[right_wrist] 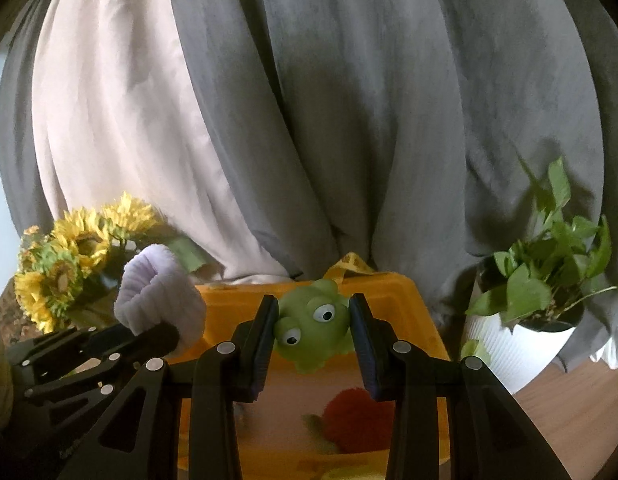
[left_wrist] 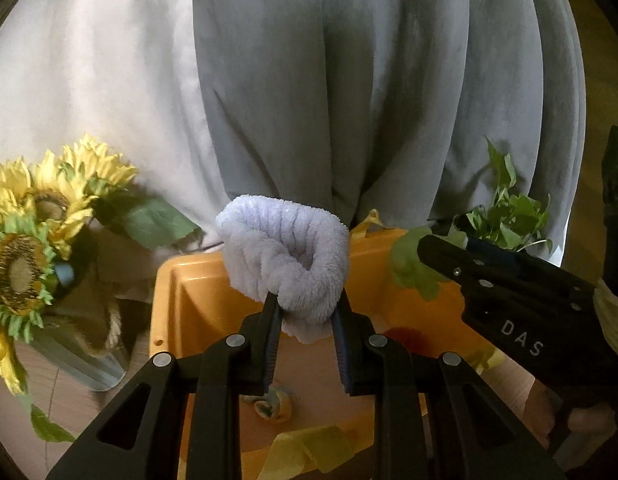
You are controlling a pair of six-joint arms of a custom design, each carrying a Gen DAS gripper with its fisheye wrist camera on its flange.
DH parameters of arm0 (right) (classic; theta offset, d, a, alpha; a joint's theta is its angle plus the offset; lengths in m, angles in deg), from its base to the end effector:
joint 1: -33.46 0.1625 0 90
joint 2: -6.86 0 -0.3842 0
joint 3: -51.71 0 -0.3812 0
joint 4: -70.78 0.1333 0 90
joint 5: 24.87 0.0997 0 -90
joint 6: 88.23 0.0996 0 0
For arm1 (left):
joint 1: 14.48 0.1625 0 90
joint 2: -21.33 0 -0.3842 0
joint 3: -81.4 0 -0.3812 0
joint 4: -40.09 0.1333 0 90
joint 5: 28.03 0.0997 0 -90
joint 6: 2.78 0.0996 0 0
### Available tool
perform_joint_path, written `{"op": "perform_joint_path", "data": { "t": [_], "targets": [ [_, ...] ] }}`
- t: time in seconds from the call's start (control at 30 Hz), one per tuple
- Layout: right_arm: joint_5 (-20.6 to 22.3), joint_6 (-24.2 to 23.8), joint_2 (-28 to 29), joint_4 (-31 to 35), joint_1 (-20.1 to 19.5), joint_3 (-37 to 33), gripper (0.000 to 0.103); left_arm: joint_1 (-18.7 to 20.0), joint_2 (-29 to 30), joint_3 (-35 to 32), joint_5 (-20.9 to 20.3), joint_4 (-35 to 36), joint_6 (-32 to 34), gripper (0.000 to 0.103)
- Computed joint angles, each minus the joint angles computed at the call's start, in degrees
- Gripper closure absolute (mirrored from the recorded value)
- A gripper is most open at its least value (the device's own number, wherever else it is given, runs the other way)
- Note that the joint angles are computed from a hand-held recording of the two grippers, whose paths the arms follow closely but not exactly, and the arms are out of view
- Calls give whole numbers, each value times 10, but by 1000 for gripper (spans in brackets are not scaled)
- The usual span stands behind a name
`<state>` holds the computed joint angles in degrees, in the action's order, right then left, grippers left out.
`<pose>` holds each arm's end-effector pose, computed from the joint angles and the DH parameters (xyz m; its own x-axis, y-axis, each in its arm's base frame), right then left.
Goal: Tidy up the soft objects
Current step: 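Open both grippers to drop the headband and frog into the crate, then withdraw both grippers from the crate back toward the remaining toys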
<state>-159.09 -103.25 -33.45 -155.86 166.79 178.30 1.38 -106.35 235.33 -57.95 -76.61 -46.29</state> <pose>0.3458 -0.2735 0.0619 -0.7460 -0.2179 0.6293 -0.6534 0.4220 -0.6285 -0.1392 -0.2679 0.2491 -0.7659 0.1585 -0.6232 0.5993 0.5273 -0.6024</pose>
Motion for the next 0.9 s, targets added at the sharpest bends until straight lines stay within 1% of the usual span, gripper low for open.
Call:
{"op": "perform_joint_path", "data": {
  "t": [0.27,0.33,0.37,0.4,0.43,0.47,0.57,0.63,0.67,0.73,0.9],
  "targets": [
    [16,5,7,8,-25,-3,65,44,58,4,-21,-123,76,75],
    [18,3,10,10,-30,-5,65,48,64,5,-18,-132,76,68],
    [19,3,11,12,-32,-6,65,49,65,5,-18,-136,79,67],
    [18,4,11,15,-33,-7,65,49,65,6,-15,-135,78,64],
    [16,7,12,16,-35,-8,63,48,64,6,-11,-129,74,60],
    [17,9,12,16,-36,-8,59,45,60,7,-5,-118,67,59],
    [13,9,13,13,-37,-10,57,40,46,7,-1,-93,48,59],
    [8,10,12,14,-35,-11,55,33,32,7,3,-65,29,56],
    [7,13,11,16,-34,-10,53,25,20,6,6,-41,11,54],
    [3,19,8,18,-32,-8,52,13,5,4,13,1,-20,48],
    [-13,22,1,17,-19,1,51,-30,-40,-13,27,156,-135,45]
  ]
}}
